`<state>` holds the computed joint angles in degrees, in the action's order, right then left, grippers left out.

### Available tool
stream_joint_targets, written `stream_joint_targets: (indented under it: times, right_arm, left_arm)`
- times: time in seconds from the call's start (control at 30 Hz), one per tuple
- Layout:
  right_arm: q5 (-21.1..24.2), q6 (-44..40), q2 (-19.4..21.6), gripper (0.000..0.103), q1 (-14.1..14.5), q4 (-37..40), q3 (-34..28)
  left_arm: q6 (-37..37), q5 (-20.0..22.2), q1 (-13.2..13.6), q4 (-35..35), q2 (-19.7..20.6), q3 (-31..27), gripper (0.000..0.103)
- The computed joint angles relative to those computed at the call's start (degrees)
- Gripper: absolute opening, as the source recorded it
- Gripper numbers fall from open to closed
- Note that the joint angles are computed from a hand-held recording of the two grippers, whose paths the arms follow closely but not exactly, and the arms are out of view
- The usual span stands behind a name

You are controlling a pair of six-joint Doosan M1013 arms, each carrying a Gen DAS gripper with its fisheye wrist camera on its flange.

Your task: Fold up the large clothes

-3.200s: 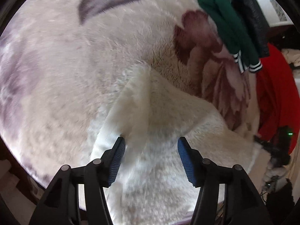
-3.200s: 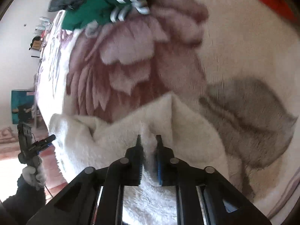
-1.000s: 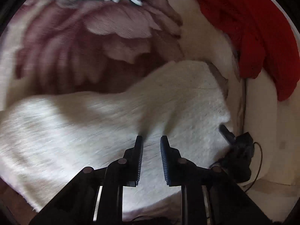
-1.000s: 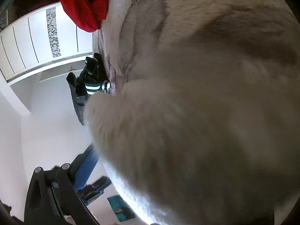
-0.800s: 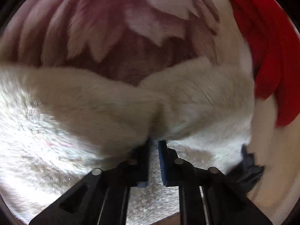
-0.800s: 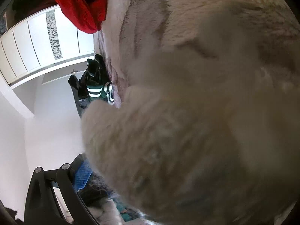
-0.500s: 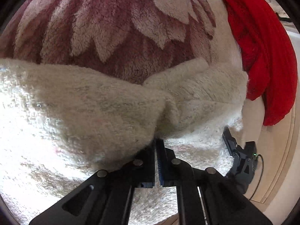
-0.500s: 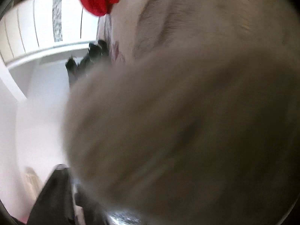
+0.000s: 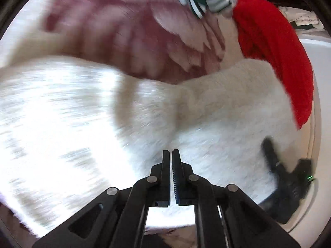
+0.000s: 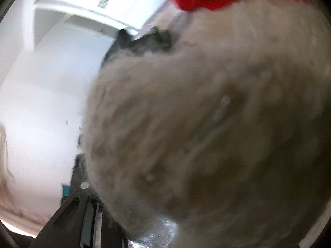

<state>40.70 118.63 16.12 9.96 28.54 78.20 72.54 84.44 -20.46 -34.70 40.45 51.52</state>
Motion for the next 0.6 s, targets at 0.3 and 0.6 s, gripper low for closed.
stream_joint_targets:
  times: [0.3, 0.6]
  right_arm:
    - [20.2, -6.5, 10.8, 0.034, 14.8, -23.6, -23.4]
    - [43.1, -19.5, 27.2, 0.057, 26.4, -29.3, -44.4]
  left_arm:
    - [-6.6, -3.4, 9.8, 6.6, -13.5, 14.5, 0.021]
    - [-8.6, -9.5, 15.7, 9.7, -17.9, 19.0, 0.058]
